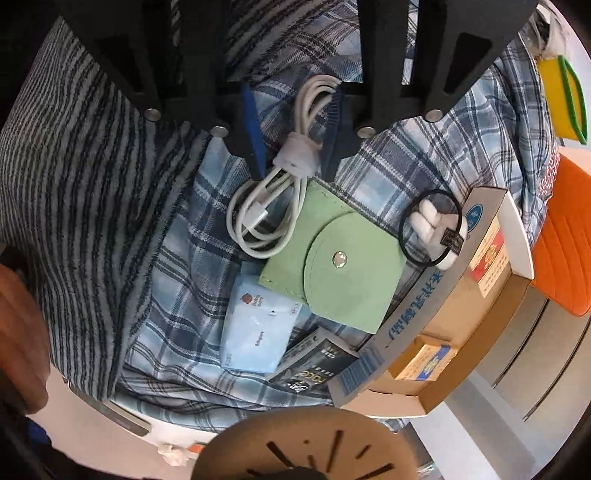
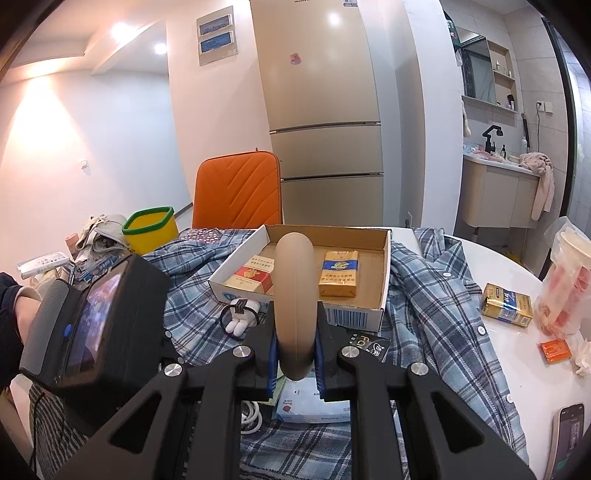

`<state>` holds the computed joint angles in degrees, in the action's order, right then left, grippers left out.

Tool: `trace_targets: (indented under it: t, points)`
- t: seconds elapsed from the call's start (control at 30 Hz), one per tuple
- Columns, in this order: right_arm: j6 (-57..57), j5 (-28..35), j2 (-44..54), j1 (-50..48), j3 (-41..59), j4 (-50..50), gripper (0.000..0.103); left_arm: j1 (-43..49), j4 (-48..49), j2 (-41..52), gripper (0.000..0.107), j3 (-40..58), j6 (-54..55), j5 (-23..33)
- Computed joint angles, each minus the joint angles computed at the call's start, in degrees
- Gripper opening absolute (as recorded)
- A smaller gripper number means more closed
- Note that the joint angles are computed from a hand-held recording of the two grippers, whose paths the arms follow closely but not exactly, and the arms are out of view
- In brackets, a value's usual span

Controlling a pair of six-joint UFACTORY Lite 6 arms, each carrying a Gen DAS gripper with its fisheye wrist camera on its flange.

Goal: Organize soft objects
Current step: 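Grasp the white coiled cable with the left tool while the right tool holds the brush, then carry the cable and brush over the box and open both tools to drop them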

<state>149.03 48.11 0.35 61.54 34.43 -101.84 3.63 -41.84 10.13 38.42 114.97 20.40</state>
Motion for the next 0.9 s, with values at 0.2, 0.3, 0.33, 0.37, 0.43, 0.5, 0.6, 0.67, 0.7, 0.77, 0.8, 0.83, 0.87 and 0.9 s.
trace_targets:
  t: [0.2,0.3,0.33,0.37,0.43,0.5,0.6,0.67,0.7,0.77,0.8,0.83,0.87,0.9]
  points:
    - [1.15,1.32,-0.53,0.20,-0.66,-0.04,0.016,8.41,-13.53,-8.15,0.023,-6.80,17.97,4.39]
    - [1.60,3.82,-0.83,1.15,-1.18,1.09,0.016,16.13,-20.12,-15.06,0.023,-10.99,24.82,12.46]
    - [1.76,4.83,-0.86,1.62,-1.27,1.43,0.016,18.54,-20.69,-16.25,0.023,-11.46,25.30,15.15]
    - [1.77,5.40,-1.21,1.88,-1.56,1.65,0.016,20.97,-22.12,-17.66,0.023,-12.26,26.58,17.93]
    - [1.83,7.34,-1.20,2.79,-1.63,2.35,0.016,25.50,-26.63,-21.04,0.023,-14.97,31.32,22.27]
    - [1.52,9.27,-0.92,3.73,-1.45,3.11,0.016,25.45,-35.18,-24.52,0.023,-18.58,36.77,24.29]
    - [0.56,11.85,-0.04,5.36,-0.53,4.93,0.016,29.33,-40.95,-26.23,0.023,-20.21,38.93,30.80]
    - [-0.03,13.49,0.52,6.51,-0.04,5.67,0.016,31.09,-45.85,-26.56,0.023,-21.68,39.90,34.40]
    - [-0.25,14.58,1.10,7.05,0.36,6.09,0.016,32.01,-47.57,-26.70,0.023,-22.01,39.25,35.93]
    - [-1.09,15.70,2.15,7.46,1.24,6.99,0.016,31.42,-52.29,-26.25,0.023,-22.29,38.14,37.23]
    - [-1.75,16.09,2.84,7.51,1.80,7.46,0.017,31.05,-55.07,-26.36,0.023,-22.79,38.56,37.63]
    - [-2.34,16.30,3.61,7.46,2.43,7.91,0.017,30.47,-58.48,-26.12,0.023,-23.21,39.75,37.98]
    - [-2.55,16.37,4.14,7.42,2.87,8.11,0.017,30.93,-61.55,-26.17,0.023,-24.30,41.71,39.12]
    - [-2.73,16.37,4.57,7.35,3.20,8.23,0.017,30.79,-63.57,-26.32,0.023,-24.86,42.71,39.49]
